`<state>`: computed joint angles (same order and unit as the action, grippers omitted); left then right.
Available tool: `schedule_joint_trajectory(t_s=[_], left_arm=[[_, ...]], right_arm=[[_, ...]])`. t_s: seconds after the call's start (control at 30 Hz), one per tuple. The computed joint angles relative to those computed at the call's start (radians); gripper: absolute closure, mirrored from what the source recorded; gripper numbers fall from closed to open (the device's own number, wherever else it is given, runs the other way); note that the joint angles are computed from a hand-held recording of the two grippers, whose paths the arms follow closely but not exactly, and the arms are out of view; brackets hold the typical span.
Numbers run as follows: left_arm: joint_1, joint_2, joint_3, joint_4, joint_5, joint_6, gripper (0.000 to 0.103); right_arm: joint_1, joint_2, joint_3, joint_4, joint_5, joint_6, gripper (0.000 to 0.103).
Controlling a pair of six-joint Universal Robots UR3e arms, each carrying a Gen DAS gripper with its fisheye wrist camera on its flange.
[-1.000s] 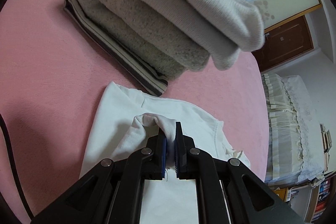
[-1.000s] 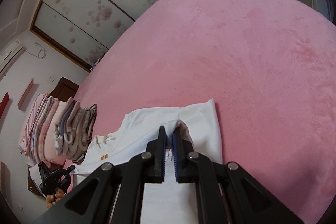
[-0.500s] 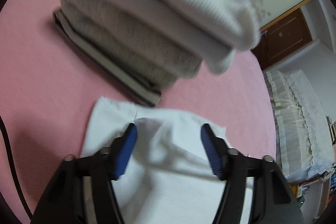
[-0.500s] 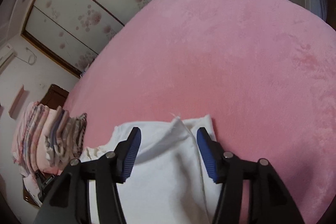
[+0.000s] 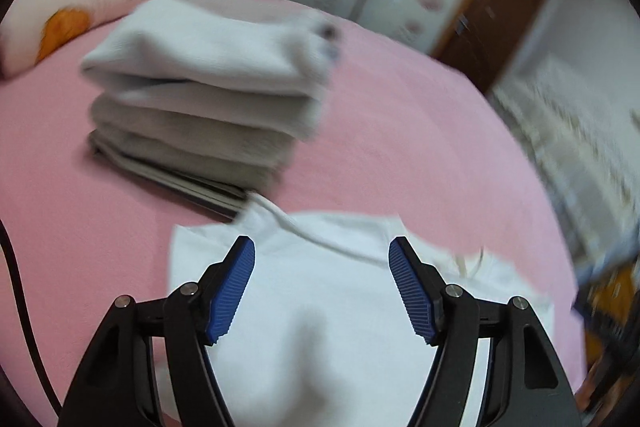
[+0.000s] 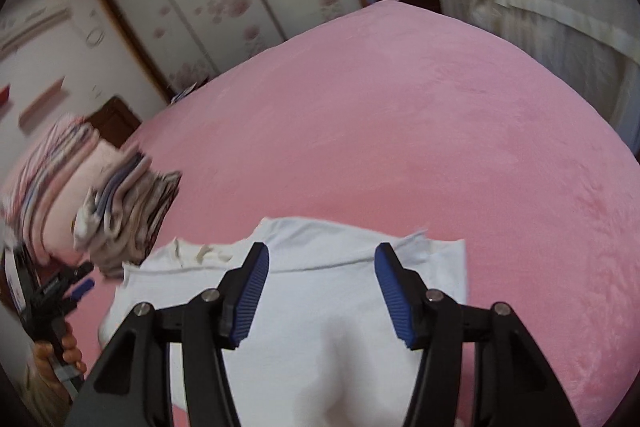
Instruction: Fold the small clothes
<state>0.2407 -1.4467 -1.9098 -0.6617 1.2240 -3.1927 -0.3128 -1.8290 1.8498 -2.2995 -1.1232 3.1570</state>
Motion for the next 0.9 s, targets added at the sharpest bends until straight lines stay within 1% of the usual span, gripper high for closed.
schedule_joint_trajectory(t_s=[0.03,0.07,0.1,0.13,0.17,0.3,0.4,0.5,0.53,0.57,0.63,0.7,0.8,0.9], left_arm=[[0.003,0.01,-0.01,-0.015,-0.006,0.041,0.034],[-0.036,-0.009,-0.002,-0.015,0.018,0.062,0.035],[-0.076,-0.035,0.006,-0.006,0.04,0.072,0.035],[-0.116,-0.066,0.019,-0.002,0.056,0.079,0.035],[-0.149,-0.092,0.033,-0.006,0.065,0.084,0.035],[-0.247,-0.203,0.117,-0.053,0.067,0.11,0.035],[-0.308,-0.302,0.218,-0.105,0.114,0.117,0.035],[-0.312,-0.365,0.286,-0.117,0.133,0.1,0.035],[-0.305,-0.389,0.319,-0.131,0.135,0.085,0.035],[-0.291,-0.4,0.337,-0.137,0.128,0.073,0.035],[-0.274,-0.428,0.382,-0.151,0.137,0.044,0.035],[-0.253,-0.432,0.392,-0.156,0.145,0.033,0.038],[-0.223,-0.399,0.34,-0.121,0.175,0.031,0.038],[-0.189,-0.325,0.251,-0.068,0.18,0.022,0.038]], right_arm=[[0.032,0.016,-0.006,-0.006,-0.01,-0.003,0.056],[0.078,0.046,-0.019,-0.012,-0.023,-0.007,0.065],[0.121,0.073,-0.026,-0.024,-0.039,-0.006,0.071],[0.175,0.116,-0.043,-0.04,-0.065,0.002,0.083],[0.214,0.151,-0.059,-0.046,-0.079,0.01,0.09],[0.339,0.305,-0.125,-0.095,-0.086,0.055,0.094],[0.413,0.425,-0.208,-0.121,-0.124,0.085,0.095],[0.432,0.521,-0.292,-0.111,-0.158,0.114,0.095],[0.427,0.546,-0.313,-0.109,-0.158,0.127,0.097],[0.419,0.564,-0.332,-0.105,-0.16,0.14,0.101],[0.399,0.587,-0.357,-0.104,-0.162,0.159,0.103],[0.38,0.601,-0.376,-0.098,-0.175,0.167,0.103],[0.356,0.595,-0.379,-0.097,-0.215,0.175,0.103],[0.312,0.542,-0.327,-0.111,-0.185,0.174,0.103]])
